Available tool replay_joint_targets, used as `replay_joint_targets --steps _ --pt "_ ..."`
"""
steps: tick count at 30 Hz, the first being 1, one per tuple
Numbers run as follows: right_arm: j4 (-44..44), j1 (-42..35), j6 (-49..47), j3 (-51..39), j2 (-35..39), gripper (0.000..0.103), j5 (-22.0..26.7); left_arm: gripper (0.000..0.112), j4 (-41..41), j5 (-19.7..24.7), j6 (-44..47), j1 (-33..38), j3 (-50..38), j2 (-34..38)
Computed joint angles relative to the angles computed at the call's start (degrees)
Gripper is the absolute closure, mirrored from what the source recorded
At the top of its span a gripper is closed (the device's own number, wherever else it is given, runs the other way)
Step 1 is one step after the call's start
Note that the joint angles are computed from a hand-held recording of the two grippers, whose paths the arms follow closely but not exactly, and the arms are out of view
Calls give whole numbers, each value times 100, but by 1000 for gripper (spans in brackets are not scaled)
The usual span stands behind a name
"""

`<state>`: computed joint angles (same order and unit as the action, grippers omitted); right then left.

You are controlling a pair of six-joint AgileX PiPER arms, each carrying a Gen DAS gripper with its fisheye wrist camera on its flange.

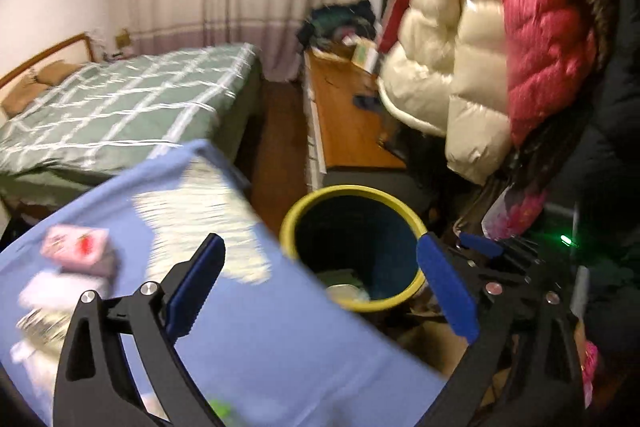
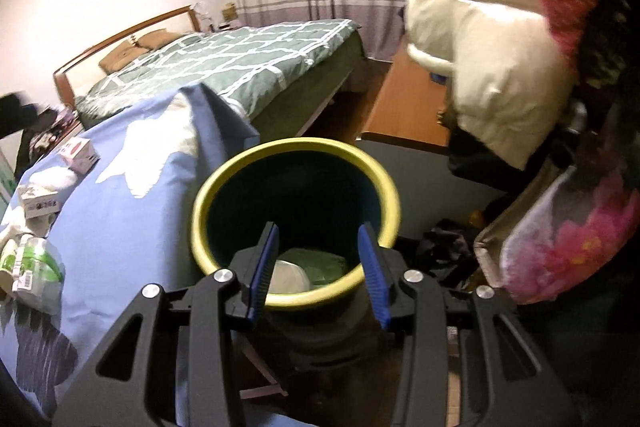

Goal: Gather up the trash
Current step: 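Carry the white paper cup over the bin and open the left gripper, then grasp the white foam fruit net with the right gripper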

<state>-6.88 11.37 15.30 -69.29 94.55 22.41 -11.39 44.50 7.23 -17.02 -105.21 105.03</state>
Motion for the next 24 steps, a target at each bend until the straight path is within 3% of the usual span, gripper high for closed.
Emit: replay_joint_targets --steps 2,7,9,12,17,21,24 --pt "18 183 -27 -165 88 63 89 15 -58 -384 28 316 1007 -823" --pt "-65 823 49 -700 370 62 333 15 -200 -776 335 1299 2779 -2408" --pt "-33 1118 -3 -1004 544 62 450 15 -317 -739 558 1858 3311 -2994" --pt "71 1571 -158 -1554 836 62 694 15 -650 -585 1027 2828 3881 -3723" --pt "336 2336 -443 -2599 1371 62 1126 14 -1823 -159 2537 4778 4452 -4567" --pt "467 2872 -687 -3946 2084 62 1722 14 -3087 549 4049 6473 4590 -4739" --pt "735 3098 -992 -5613 2984 62 2459 14 -3705 1017 4753 7347 4649 -4664"
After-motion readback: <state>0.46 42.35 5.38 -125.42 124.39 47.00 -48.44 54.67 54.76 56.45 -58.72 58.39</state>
